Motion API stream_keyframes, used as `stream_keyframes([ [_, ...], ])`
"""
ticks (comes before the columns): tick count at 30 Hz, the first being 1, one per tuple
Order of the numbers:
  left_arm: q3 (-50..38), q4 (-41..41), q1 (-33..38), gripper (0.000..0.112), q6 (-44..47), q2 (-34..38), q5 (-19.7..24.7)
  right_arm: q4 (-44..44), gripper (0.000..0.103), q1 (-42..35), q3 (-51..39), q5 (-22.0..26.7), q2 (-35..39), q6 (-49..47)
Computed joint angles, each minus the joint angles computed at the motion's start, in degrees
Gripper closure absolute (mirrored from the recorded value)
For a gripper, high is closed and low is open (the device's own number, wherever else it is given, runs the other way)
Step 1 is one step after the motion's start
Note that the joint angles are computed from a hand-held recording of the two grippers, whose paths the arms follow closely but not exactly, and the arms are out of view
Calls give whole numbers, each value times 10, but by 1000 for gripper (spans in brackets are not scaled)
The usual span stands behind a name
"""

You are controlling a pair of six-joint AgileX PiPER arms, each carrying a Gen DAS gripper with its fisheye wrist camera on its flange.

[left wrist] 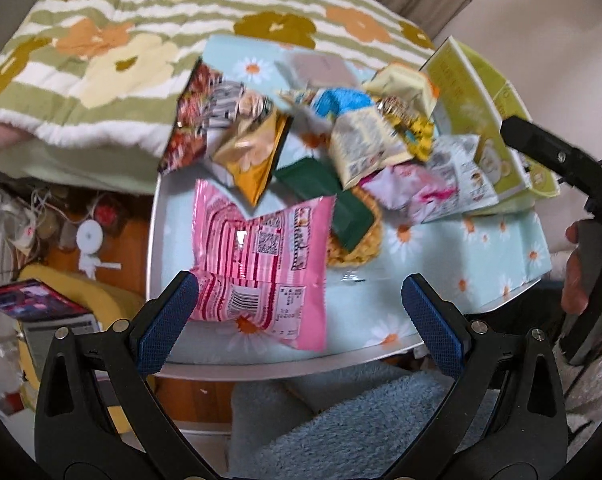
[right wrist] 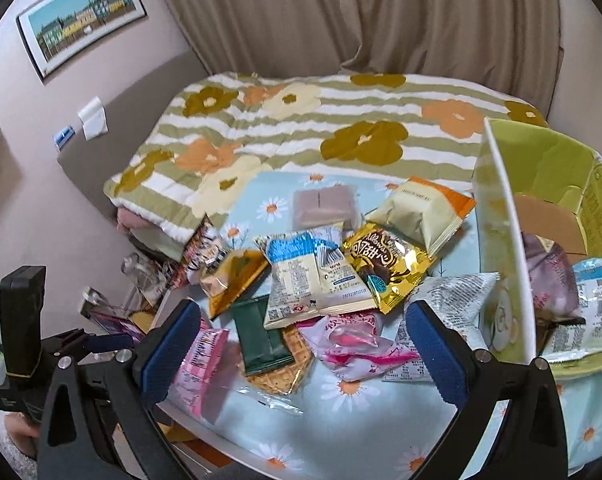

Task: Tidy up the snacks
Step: 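Move both tools back over the snack pile on the table, then grasp the pink striped packet with the left tool while the right tool grasps the blue-checked bag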

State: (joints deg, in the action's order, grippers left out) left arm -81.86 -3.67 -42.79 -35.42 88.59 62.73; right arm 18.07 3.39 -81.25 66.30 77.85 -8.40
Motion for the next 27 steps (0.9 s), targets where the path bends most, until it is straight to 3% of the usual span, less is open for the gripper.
stream_keyframes([
  [11, 28, 5, 10, 11, -11, 73, -32, -9, 1, 35, -11, -55, 117, -51],
  [22, 11, 31, 9, 13, -11, 107, -25, -24, 1, 58, -71, -55, 210, -82],
  [27, 16, 28, 13, 21, -4, 101, -28, -38, 1, 71, -92, -54, 238, -90],
])
